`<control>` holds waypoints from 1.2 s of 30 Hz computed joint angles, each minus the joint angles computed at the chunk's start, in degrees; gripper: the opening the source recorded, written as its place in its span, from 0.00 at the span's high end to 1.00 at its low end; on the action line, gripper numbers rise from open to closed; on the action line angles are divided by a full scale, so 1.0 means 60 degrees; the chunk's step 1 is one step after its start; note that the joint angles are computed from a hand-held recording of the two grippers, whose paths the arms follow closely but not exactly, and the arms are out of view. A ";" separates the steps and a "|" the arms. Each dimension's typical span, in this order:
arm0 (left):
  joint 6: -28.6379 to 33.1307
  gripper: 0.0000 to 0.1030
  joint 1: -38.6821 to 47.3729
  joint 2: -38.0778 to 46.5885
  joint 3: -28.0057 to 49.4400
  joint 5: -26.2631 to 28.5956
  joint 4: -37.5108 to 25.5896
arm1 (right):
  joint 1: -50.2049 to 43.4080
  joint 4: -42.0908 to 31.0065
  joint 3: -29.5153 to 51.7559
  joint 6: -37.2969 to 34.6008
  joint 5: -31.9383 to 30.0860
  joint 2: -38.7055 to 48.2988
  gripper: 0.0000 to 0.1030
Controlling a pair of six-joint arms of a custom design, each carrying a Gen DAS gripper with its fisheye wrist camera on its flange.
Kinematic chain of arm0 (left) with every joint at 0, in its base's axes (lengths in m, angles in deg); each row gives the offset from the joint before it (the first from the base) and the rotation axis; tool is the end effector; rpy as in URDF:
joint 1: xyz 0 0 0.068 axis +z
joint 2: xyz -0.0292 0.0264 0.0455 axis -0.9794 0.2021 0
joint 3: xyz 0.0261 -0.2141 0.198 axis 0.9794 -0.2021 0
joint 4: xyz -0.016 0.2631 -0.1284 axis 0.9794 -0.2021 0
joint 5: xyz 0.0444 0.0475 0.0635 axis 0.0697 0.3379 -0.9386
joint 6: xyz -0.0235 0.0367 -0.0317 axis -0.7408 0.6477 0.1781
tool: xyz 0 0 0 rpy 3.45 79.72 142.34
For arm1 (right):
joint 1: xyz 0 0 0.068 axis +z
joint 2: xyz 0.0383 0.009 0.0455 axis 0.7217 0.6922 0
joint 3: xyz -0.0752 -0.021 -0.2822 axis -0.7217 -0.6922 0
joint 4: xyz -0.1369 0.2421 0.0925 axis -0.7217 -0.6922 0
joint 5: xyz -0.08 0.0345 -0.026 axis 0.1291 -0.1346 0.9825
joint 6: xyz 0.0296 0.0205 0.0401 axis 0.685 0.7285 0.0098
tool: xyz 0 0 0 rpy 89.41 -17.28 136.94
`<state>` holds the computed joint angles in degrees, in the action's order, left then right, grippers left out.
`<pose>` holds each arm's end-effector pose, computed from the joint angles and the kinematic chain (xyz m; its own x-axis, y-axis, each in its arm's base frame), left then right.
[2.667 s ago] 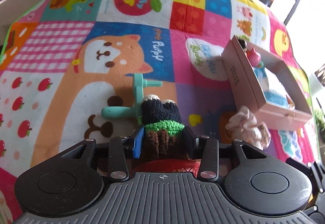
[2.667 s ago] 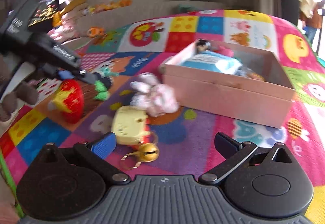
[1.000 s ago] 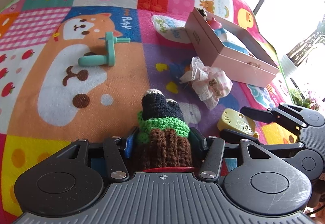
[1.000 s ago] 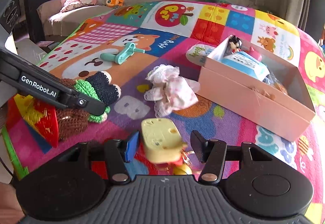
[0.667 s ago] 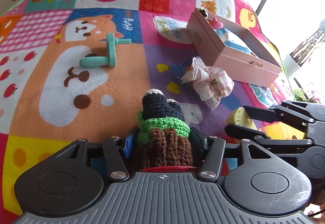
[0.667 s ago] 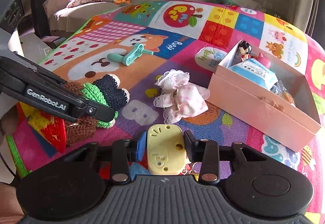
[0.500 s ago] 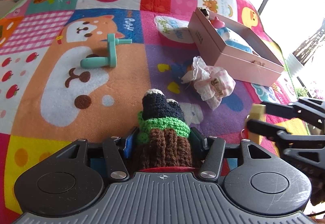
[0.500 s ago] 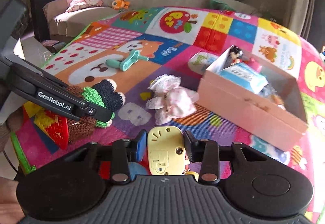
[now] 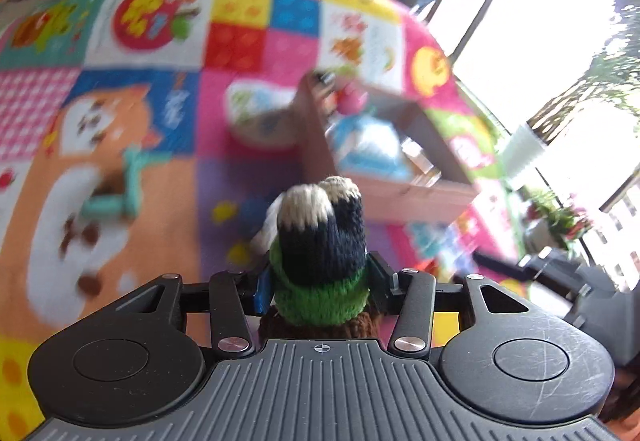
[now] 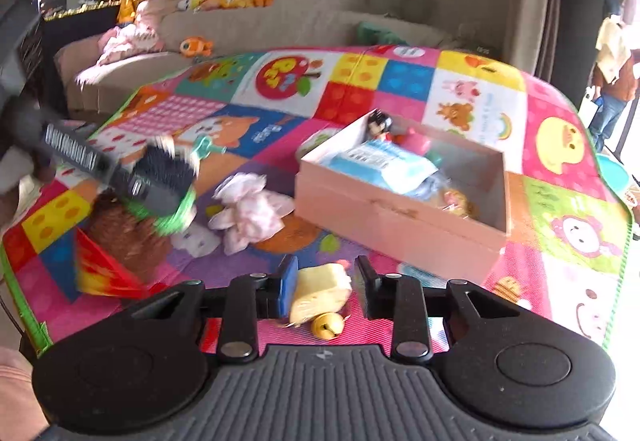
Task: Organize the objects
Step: 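Carry the plush into the pink box with the left gripper while the right gripper holds the keychain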
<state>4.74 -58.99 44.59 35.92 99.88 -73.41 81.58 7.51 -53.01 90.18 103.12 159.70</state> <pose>0.2841 0.0752 0.1437 -0.7511 0.0469 -0.6586 0.3610 0.8643 -0.3502 0.1860 0.1200 0.1040 -0.5190 -0.2306 -0.8231 -0.3143 0.9470 -0.0671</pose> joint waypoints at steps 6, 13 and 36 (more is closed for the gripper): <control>-0.2256 0.50 -0.1915 0.0571 0.1429 0.0562 0.0905 | -0.0687 0.1291 -0.0622 -0.0281 -0.0845 0.0385 0.66; -0.4771 0.49 -0.4086 0.3785 0.4733 -0.0274 0.1576 | -0.0948 0.2619 -0.0826 -0.0224 -0.1297 0.1135 0.51; -0.5411 0.51 -0.1599 0.3299 0.2821 -0.0253 0.4849 | -0.0093 0.1953 0.0975 -0.0051 -0.0965 0.3616 0.36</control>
<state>-27.72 -68.58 64.38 52.84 98.36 -44.32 81.02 19.23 -47.16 89.87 97.34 181.40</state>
